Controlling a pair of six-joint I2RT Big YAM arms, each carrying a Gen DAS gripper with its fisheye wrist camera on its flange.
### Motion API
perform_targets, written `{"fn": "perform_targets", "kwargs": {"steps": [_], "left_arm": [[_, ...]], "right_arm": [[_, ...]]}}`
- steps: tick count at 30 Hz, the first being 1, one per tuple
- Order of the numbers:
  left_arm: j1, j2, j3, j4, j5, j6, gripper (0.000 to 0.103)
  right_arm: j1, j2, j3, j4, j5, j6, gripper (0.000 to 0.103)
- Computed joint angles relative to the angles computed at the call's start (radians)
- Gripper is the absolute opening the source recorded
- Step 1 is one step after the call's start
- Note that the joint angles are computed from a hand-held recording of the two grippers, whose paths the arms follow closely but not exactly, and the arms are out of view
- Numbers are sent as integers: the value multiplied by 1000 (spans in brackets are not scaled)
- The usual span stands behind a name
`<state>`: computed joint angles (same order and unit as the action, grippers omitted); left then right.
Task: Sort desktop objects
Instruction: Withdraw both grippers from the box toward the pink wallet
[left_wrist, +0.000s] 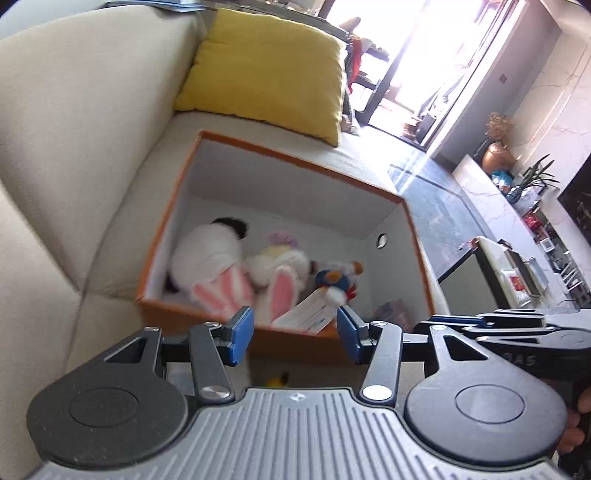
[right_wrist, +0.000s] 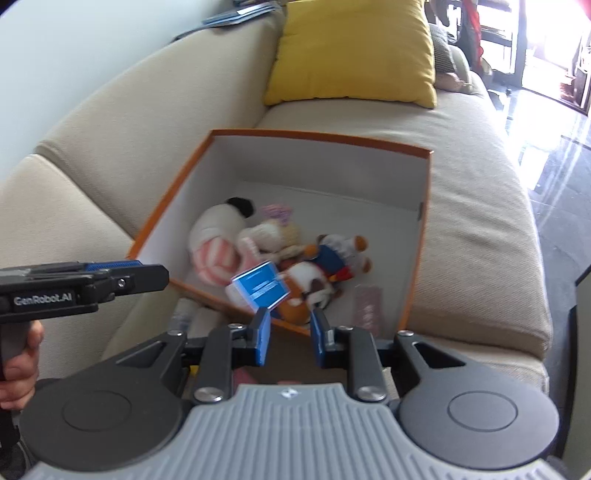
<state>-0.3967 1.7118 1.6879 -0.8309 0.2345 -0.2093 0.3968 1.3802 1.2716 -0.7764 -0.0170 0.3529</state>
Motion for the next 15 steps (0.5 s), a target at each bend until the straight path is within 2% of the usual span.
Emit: {"fn": "perform_targets", "kwargs": {"steps": [4, 6, 9, 15], "left_arm": [[5, -57, -105, 7, -39, 23, 58], [4, -72, -149, 10, -25, 29, 58], [-6, -80, -203, 12, -1, 58, 58], [-37, -53, -254, 7, -22, 130, 61]], "right_arm": [[43, -4, -43, 9, -54, 43, 26], [56, 18, -55, -4, -101, 80, 26], [72, 43, -88, -3, -135, 126, 26], [69, 86, -126, 5, -178, 215, 26]]}}
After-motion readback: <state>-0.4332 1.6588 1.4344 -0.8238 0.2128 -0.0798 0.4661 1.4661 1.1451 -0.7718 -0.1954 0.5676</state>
